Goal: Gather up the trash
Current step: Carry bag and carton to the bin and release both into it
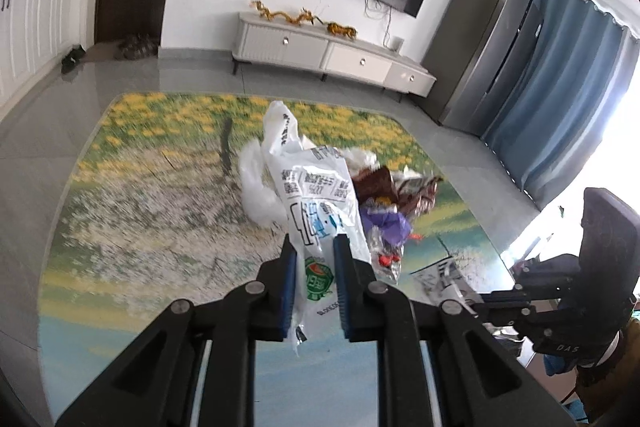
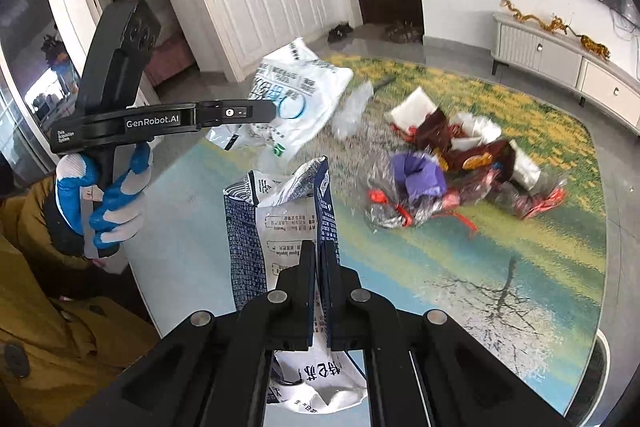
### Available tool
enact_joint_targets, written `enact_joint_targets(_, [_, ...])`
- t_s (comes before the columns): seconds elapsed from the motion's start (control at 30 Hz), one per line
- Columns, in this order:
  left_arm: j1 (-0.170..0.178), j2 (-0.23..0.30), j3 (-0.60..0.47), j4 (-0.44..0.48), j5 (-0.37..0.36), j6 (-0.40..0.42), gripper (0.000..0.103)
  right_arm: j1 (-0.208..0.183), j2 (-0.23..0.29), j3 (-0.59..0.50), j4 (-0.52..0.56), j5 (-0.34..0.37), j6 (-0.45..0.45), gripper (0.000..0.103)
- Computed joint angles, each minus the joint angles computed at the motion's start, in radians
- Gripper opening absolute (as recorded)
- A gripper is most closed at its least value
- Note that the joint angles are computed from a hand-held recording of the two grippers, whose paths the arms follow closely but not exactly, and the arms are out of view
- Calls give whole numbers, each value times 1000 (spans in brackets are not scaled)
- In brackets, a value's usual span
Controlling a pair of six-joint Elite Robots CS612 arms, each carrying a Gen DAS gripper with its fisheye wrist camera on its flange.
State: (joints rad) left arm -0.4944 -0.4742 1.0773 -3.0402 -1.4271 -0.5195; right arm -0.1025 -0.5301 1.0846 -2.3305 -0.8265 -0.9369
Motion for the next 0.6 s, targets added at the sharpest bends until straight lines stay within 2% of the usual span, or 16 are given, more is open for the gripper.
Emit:
enact_joint_targets(0.27, [-14, -33, 31, -11, 74, 19, 16, -21, -16, 36, -121, 88, 86, 4])
enact_joint_targets(0.4, [-19, -38, 28, 2, 86, 27, 16, -37, -19, 51, -207, 111, 149, 4])
enact_joint_targets(0.6, [-35, -22, -34, 42, 79, 74, 16, -79, 10, 22, -373, 140, 332, 4])
